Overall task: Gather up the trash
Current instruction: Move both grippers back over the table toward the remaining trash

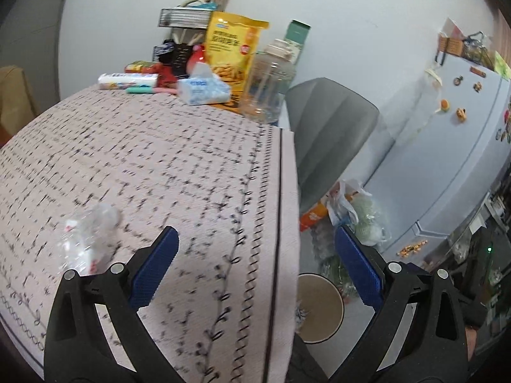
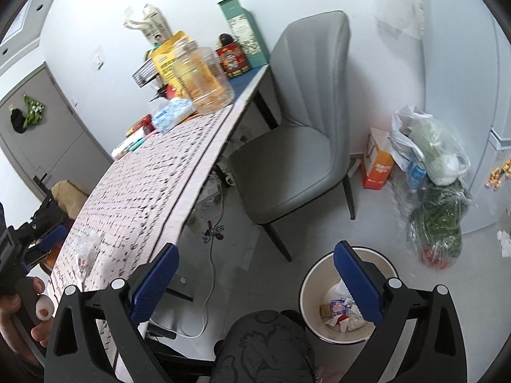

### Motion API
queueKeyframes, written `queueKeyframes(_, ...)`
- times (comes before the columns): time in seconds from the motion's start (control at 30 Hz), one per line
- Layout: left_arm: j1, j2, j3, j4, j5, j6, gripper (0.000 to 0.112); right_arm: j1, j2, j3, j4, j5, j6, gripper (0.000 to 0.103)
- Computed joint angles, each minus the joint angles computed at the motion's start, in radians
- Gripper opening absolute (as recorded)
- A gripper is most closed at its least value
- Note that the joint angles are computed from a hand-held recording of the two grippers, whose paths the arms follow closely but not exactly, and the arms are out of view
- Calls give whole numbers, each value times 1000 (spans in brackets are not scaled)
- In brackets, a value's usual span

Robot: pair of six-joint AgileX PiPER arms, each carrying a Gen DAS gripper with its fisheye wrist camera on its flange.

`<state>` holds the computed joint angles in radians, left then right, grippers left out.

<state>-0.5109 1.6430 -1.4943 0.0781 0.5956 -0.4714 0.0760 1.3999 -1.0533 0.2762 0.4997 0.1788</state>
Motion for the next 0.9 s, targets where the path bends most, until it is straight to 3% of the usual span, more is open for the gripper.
queueKeyframes(0.63, 196, -263, 391, -48, -70, 39, 97, 211, 97, -119, -89, 14, 107, 95)
queueKeyframes(0.9, 289, -349, 527, -157, -105, 161, 95, 315, 138, -173, -143, 22, 163, 95)
